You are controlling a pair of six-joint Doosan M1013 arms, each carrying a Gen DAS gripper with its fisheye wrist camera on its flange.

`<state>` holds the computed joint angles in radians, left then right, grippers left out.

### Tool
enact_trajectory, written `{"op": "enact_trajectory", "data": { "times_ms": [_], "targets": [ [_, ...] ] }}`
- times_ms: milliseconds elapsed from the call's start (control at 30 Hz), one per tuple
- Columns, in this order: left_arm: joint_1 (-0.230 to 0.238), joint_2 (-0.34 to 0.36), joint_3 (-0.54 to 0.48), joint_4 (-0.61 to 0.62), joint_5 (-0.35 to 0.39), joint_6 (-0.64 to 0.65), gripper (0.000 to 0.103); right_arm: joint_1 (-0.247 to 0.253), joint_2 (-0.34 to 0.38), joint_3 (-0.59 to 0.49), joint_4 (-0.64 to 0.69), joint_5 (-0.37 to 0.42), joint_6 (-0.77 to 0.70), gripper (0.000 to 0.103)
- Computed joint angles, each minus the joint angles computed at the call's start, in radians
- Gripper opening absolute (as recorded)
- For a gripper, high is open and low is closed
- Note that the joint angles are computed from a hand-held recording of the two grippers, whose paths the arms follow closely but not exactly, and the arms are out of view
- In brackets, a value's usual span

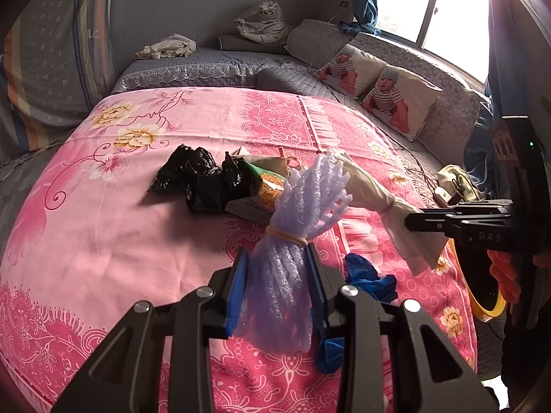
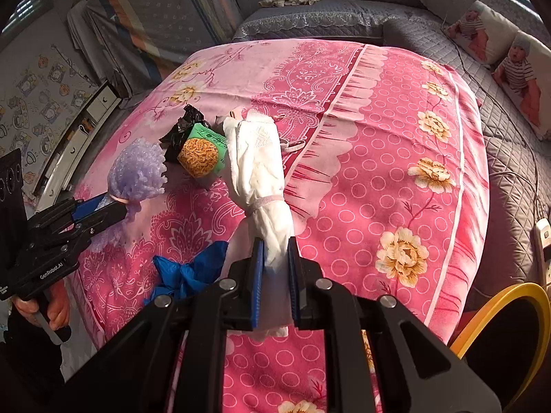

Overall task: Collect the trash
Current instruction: 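Lift and carry the foam net and white bundle with both tools over the yellow bin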

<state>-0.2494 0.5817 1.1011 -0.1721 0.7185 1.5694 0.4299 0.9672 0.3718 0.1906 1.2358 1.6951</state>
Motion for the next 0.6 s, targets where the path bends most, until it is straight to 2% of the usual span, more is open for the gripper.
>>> {"op": "enact_trajectory", "data": {
  "times_ms": [600],
  "targets": [
    [-0.058, -0.024, -0.012, 0.005, -0.021, 0.020, 0.031, -0.043, -0.174, 0.303, -0.024, -0.196, 0.049, 0.012]
  ]
}}
